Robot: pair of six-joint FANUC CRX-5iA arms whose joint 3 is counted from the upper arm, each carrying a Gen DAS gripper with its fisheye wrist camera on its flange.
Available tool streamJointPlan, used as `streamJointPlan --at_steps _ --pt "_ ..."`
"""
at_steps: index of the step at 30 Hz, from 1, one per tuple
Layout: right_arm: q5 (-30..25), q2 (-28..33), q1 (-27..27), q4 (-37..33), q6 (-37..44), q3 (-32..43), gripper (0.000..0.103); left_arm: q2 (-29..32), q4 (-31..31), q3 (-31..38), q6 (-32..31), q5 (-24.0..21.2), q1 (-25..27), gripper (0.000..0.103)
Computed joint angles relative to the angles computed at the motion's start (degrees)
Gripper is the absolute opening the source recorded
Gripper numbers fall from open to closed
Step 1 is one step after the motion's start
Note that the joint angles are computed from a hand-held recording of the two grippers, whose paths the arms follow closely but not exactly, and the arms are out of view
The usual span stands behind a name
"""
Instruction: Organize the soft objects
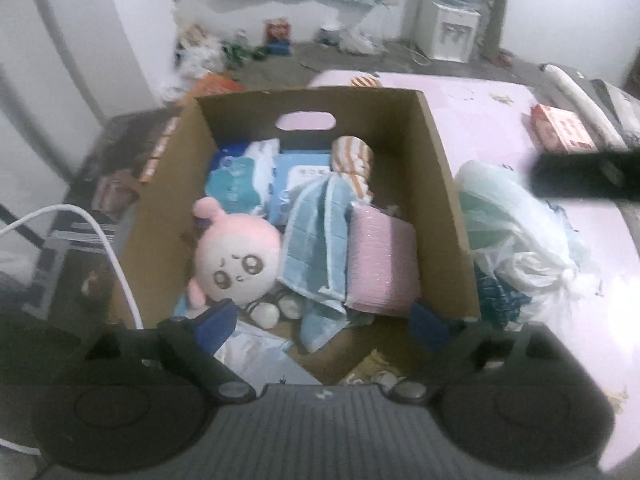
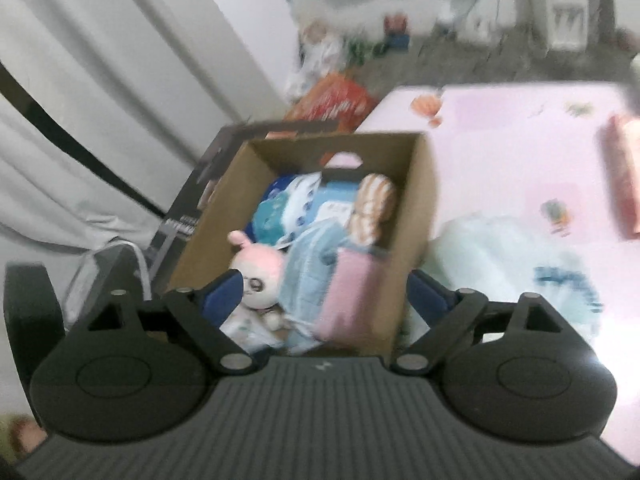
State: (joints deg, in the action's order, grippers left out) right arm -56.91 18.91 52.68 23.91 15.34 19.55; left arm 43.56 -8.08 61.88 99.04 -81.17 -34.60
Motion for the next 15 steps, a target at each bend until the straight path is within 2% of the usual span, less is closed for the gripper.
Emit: streamJointPlan --at_steps 3,5,6,7,12,15 --pt "0.53 -5.39 3.91 8.94 -6.22 -9.62 0.091 -2.23 -2.93 -2.99 2.72 1.36 -1.8 0.095" --pt "-0.12 -9.11 6.95 13.31 -9.29 -15.43 0.095 -2.5 -5.62 -2.28 4.33 -0.32 -3.44 0.095" --pt "-0.76 -10.76 8.42 14.49 -10.03 -17.45 0.102 -2.42 -6.69 -1.46 5.1 -1.54 -4.19 0.095" --pt "-1.55 -12.39 9.88 15.52 -10.94 -19.42 0.102 -2.3 -7.52 -0.55 5.74 -2.78 -4.85 0.095" --pt "-6.82 -16.68 15.79 18.15 -16.17 -23.91 0.102 -3.26 -11.57 0.48 8.66 -5.36 -8.43 0.098" --pt "-10.18 -16.54 17.97 19.43 -19.38 -24.37 0.102 -1.88 -12.85 3.71 8.58 -9.06 -9.89 0.098"
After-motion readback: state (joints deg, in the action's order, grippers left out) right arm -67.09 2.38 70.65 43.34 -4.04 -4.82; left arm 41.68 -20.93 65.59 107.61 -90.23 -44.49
